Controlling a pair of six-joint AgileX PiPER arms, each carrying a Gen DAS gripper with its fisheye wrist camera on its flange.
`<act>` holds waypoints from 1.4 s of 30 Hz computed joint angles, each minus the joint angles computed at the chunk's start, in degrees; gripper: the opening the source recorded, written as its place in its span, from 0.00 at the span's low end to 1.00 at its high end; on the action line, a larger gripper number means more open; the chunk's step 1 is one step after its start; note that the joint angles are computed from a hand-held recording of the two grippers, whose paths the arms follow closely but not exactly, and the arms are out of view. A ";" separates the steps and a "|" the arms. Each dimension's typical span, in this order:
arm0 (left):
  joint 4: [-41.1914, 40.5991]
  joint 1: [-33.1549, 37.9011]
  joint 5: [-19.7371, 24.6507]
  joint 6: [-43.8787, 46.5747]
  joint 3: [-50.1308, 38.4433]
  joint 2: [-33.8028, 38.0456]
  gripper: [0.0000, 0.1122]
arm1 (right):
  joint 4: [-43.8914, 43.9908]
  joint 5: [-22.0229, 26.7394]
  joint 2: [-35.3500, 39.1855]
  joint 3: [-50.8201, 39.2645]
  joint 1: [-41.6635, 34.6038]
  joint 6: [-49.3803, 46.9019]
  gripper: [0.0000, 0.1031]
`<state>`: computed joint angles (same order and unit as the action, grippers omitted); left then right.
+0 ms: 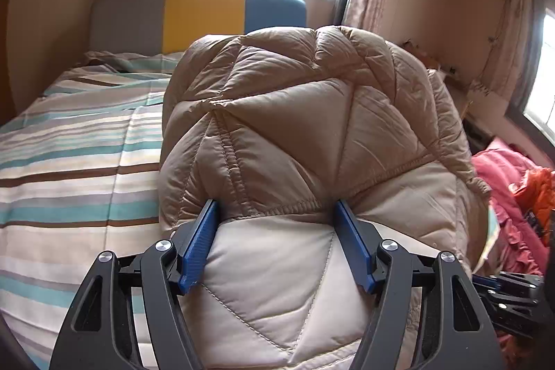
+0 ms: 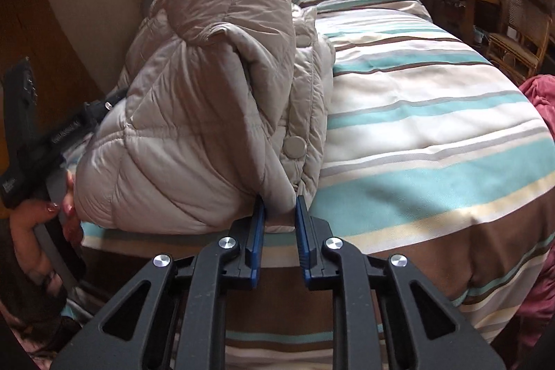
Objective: Fold large clothes
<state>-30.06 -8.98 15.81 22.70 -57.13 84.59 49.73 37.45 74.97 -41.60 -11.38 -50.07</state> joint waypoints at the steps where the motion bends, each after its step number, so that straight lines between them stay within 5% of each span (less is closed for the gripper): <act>1: 2.23 -0.11 0.61 -2.49 -0.78 0.37 0.59 | -1.85 -0.73 -0.84 -0.15 0.32 1.04 0.19; 7: 18.90 -2.40 4.82 -19.22 -5.48 1.89 0.60 | -3.24 3.34 -4.18 -3.19 -3.72 4.86 0.25; 15: 33.70 -6.24 8.53 -34.10 -9.01 3.57 0.60 | -8.59 0.66 -2.67 -15.41 4.00 17.77 0.25; 27: 35.96 -7.96 18.71 -35.59 -20.25 8.47 0.59 | -17.77 -2.88 13.64 -35.85 15.80 31.90 0.25; 34: 38.97 -9.35 19.96 -37.50 -21.97 9.48 0.59 | -29.62 -3.90 26.58 -49.35 19.04 40.06 0.25; 42: 36.96 -9.63 19.96 -35.08 -22.57 10.08 0.62 | -30.62 -9.66 31.17 -45.19 17.78 40.34 0.23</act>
<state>6.90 -18.61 35.77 -12.38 -79.69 94.67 19.11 27.80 106.15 -86.79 6.40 -9.73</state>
